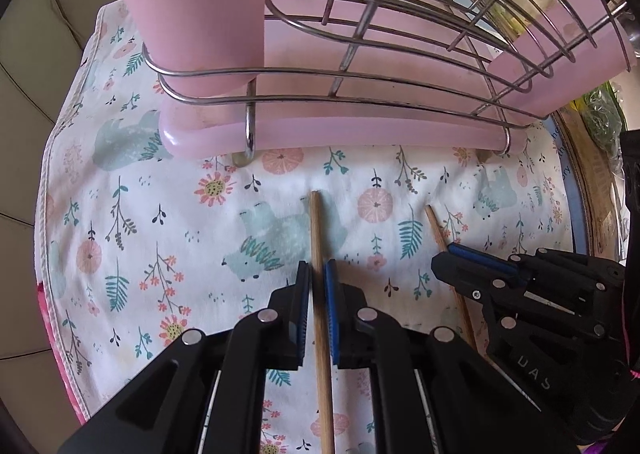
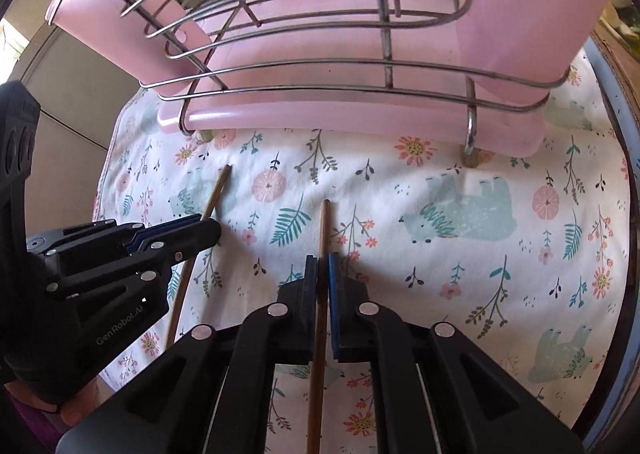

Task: Organize utensils
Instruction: 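Grasp a wooden chopstick with the right tool while the left tool grasps the other, then lift both wooden chopsticks upright with both tools and raise them above the pink caddy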

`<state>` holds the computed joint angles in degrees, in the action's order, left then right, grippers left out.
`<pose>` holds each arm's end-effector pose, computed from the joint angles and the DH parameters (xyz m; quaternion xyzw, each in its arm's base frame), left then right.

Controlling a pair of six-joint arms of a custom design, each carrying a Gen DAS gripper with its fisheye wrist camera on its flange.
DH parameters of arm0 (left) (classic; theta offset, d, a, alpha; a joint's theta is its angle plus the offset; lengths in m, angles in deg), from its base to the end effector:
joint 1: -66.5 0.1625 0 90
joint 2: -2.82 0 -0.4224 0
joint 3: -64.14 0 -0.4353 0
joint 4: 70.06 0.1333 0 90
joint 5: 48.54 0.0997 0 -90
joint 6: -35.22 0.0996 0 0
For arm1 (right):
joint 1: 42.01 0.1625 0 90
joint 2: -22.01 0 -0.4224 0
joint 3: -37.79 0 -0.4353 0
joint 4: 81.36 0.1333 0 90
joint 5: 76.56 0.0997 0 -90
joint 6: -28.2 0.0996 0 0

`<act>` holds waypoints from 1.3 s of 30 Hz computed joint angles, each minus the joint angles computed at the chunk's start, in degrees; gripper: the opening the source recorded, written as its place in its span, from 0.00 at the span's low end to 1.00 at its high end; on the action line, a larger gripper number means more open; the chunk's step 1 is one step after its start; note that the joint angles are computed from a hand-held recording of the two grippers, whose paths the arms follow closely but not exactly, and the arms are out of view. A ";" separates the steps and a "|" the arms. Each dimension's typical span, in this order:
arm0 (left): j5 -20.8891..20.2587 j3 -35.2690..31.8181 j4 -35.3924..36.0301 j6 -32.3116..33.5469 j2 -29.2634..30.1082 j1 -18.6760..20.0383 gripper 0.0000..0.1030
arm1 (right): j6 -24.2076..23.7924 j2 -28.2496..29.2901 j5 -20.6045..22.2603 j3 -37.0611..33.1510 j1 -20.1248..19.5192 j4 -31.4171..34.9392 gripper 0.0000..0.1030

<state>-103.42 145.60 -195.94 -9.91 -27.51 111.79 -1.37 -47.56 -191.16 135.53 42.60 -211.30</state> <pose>-0.3658 -0.6405 -0.0679 0.0366 0.9451 -0.1216 0.3011 0.0306 -0.6530 0.2845 0.1822 -0.9549 0.0319 0.2322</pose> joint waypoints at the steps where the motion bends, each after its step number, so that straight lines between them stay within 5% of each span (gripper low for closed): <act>1: -0.31 -1.30 1.08 0.23 0.59 0.25 0.07 | 0.05 0.26 -0.21 -0.25 0.12 0.31 0.06; 12: 1.83 -0.70 -1.95 0.21 0.97 -1.14 0.05 | -1.07 -1.90 3.22 2.63 -0.95 -3.90 0.06; 39: 15.29 11.66 -17.55 3.26 -8.68 -9.85 0.05 | -8.28 -16.41 17.10 5.48 -0.24 -10.41 0.06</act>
